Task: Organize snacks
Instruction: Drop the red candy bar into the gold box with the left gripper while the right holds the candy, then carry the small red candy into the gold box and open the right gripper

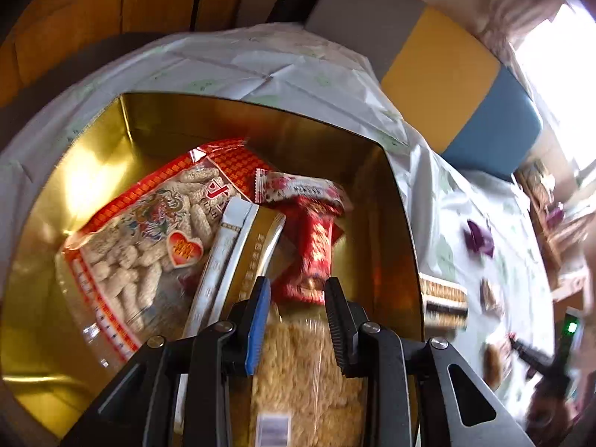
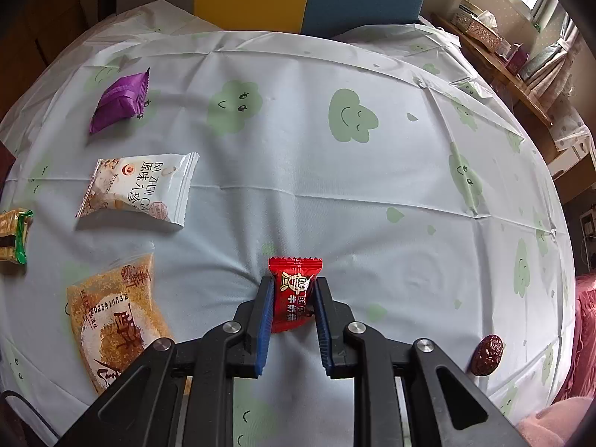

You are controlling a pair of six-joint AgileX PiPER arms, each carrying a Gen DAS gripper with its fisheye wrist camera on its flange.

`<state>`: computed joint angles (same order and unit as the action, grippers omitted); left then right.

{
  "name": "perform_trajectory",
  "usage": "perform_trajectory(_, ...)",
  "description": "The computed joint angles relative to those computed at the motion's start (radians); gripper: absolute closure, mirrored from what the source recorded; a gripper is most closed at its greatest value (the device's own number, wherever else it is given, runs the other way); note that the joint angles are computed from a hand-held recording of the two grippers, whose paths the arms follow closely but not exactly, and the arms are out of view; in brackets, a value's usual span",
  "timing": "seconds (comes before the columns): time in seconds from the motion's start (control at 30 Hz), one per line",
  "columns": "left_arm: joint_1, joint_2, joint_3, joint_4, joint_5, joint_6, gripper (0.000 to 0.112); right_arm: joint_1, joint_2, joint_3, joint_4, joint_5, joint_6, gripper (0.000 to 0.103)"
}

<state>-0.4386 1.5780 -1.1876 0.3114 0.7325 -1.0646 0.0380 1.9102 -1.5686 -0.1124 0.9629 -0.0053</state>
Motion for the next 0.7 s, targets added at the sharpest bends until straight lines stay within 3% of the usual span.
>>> perform_trajectory(0.13, -0.087, -0.026, 0.013, 0.126, 0.046, -0.100, 0.082, 0.009, -0.001, 0.003, -0.015, -0.004, 0.007, 0.082)
perform_trajectory(0.7, -0.253, -0.082, 0.061, 0.250, 0.186, -0.228, 0.081, 0.005, 0.001, -0.002, -0.011, -0.003, 0.008, 0.082)
